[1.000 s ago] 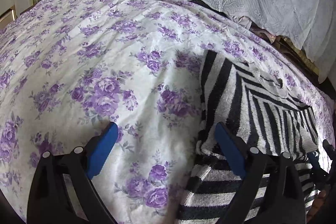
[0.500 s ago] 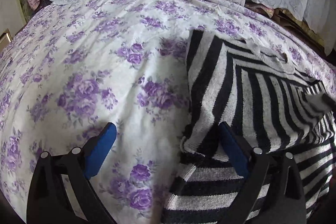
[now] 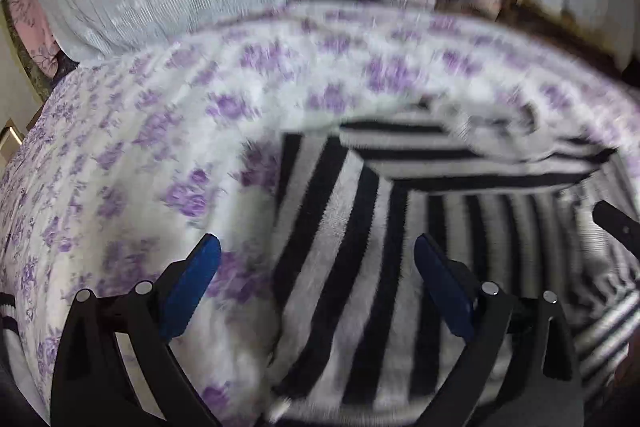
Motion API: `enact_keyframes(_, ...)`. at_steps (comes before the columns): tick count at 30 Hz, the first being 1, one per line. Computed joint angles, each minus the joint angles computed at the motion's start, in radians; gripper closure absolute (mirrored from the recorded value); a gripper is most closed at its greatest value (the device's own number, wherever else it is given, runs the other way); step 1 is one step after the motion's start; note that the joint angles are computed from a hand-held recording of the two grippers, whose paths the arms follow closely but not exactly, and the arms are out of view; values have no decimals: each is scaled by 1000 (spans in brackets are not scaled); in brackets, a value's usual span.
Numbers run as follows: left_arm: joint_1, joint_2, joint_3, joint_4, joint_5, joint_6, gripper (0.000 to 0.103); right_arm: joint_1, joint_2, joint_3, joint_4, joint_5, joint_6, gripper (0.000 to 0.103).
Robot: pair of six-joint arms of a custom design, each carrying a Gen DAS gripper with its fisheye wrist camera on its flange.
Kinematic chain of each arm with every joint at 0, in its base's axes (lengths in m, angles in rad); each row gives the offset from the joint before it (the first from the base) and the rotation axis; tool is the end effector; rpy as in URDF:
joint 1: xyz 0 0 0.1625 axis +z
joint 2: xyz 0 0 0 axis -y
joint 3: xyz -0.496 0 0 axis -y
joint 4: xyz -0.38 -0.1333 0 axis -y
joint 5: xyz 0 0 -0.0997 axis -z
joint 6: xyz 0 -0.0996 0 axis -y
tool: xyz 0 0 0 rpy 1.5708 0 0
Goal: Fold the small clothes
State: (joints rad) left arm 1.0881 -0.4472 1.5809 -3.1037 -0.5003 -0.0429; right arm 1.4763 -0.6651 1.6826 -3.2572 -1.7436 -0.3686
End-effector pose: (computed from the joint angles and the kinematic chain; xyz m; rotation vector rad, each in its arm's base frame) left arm -0.1380 -0.7389 0.0274 0.2118 2.0998 -0.7321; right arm 0.0469 -0.7367 0.1302 0.2881 -2.6828 0.8586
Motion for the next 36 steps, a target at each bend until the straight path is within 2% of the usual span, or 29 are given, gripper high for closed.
enact_keyframes(1,16,32,-40,38,41,-6,4,-11,33,-35,29,-17,2,90)
enact_keyframes(3,30,35,-36,-12,11,-10,4,-23,29,-36,29,25,22,96)
enact_keyframes(4,31,22,-22,-15,-4,-19,4,-19,17,-28,31,16,36,96)
enact_keyframes(6,16,-13,36,-43,-13,-38,5,-7,-5,24,-49,-10,11,88)
enact_keyframes(8,-9,-43,132,-175,-48,44,5,-4,-37,94,-101,22,-58,83)
enact_keyframes(9,-17,-45,163,-222,-46,76,5,-6,-47,124,-119,28,-99,73)
enact_keyframes(10,-23,-40,178,-232,-32,79,5,1,-41,139,-130,-8,-128,69)
enact_keyframes(11,-21,-32,189,-201,-6,54,4,6,-25,134,-123,-56,-141,69)
enact_keyframes(12,-10,-23,192,-186,-11,36,4,4,-7,125,-127,-77,-160,68)
enact_keyframes(13,-4,-25,198,-199,-34,20,4,7,9,125,-169,-87,-191,69)
enact_keyframes(16,2,-83,229,-116,-85,-111,4,27,9,132,-198,-129,-206,71)
enact_keyframes(19,-31,-102,334,-254,-90,-70,5,8,-35,244,-301,-79,-226,69)
enact_keyframes(21,-57,-106,418,-324,-51,-58,5,-10,-67,326,-382,-78,-247,65)
enact_keyframes(23,-47,-124,485,-294,-65,-137,4,-34,-99,365,-372,-102,-214,59)
enact_keyframes(24,-32,-138,509,-305,-113,-160,4,-55,-115,370,-309,-108,-187,58)
enact_keyframes(26,-29,-162,524,-282,-137,-198,4,-93,-154,384,-243,-18,-154,58)
enact_keyframes(28,-44,-166,550,-277,-116,-227,4,-108,-188,417,-240,15,-115,58)
enact_keyframes(31,-81,-166,634,-346,-108,-221,4,-139,-225,537,-392,71,-155,58)
enact_keyframes(33,-96,-183,708,-400,-154,-219,5,-177,-271,613,-450,115,-163,58)
enact_keyframes(36,-112,-211,786,-442,-232,-223,5,-223,-326,694,-521,141,-178,58)
